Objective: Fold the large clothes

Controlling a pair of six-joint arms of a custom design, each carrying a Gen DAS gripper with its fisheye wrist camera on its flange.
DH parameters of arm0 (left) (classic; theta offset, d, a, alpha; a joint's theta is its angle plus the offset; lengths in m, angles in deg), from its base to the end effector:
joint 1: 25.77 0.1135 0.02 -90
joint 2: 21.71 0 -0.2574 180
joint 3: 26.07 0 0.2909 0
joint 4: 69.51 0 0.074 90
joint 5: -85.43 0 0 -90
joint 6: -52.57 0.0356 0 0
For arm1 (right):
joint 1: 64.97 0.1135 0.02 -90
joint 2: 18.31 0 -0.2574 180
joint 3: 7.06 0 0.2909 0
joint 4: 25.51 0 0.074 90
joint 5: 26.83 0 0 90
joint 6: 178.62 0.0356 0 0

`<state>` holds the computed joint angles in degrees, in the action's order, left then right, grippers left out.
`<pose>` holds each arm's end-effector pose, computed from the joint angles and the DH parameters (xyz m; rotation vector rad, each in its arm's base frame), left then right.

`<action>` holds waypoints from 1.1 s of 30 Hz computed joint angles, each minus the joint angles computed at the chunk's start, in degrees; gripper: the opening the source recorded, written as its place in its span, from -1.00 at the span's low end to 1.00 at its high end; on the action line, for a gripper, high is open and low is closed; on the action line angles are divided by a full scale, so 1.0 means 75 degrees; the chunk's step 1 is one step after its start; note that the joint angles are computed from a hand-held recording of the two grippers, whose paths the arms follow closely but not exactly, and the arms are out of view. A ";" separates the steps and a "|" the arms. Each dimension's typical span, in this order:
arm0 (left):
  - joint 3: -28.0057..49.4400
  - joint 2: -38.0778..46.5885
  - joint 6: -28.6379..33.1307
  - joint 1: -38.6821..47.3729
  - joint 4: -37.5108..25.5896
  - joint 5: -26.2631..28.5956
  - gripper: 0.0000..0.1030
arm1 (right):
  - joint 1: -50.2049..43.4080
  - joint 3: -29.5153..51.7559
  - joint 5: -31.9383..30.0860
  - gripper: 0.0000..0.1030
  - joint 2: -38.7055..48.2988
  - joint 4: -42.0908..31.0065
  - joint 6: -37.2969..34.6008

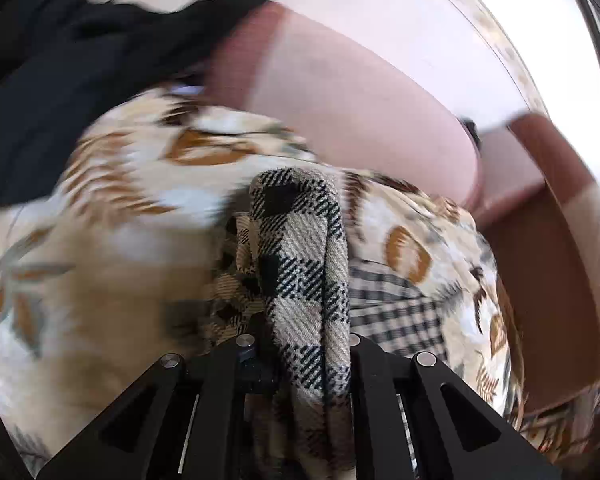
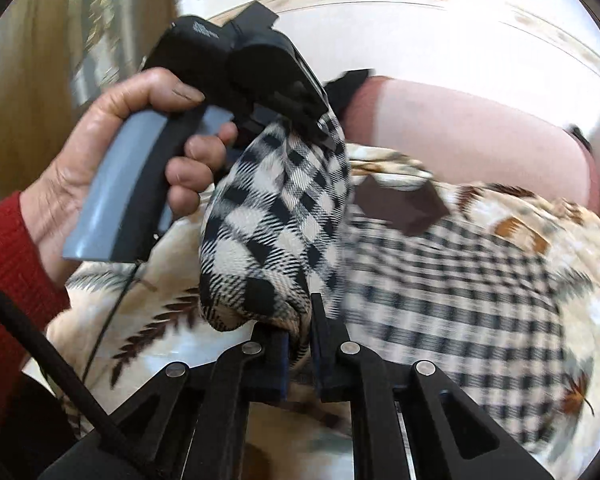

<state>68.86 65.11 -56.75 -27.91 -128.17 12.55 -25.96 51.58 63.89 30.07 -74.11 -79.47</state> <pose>0.3617 -0.0240 0.3281 -0.2370 2.4608 -0.5299 0.1722 0.1389 0.2898 -0.5799 2.2018 0.4366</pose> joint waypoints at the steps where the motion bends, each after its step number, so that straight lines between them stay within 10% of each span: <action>1: 0.0353 0.0277 -0.0109 -0.0417 -0.0060 -0.0240 -0.81 | -0.0499 -0.0034 -0.0296 -0.82 -0.0163 -0.0128 -0.0075; 17: 0.5615 0.5224 -0.0712 -0.4330 -0.1768 -0.2543 -0.75 | -0.7592 0.0032 -0.5245 -0.81 0.1643 -0.1956 -0.2126; 24: 0.4014 0.3711 -0.1036 -0.4176 -0.1075 -0.1976 -0.30 | -0.8332 0.0698 -0.5560 -0.04 0.2602 -0.2874 -0.3046; 29: 0.2433 0.2116 -0.1102 -0.3913 -0.0492 -0.2121 0.28 | -0.8721 0.0944 -0.5584 0.03 0.2157 -0.3283 -0.3497; 33: 0.1614 0.1371 -0.1333 -0.3645 -0.0211 -0.1716 0.35 | -0.8452 0.0745 -0.4891 0.03 0.1609 -0.2869 -0.3307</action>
<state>80.96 75.39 -66.75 -55.25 -129.75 -0.33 -89.36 57.17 27.21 42.14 -95.63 -104.27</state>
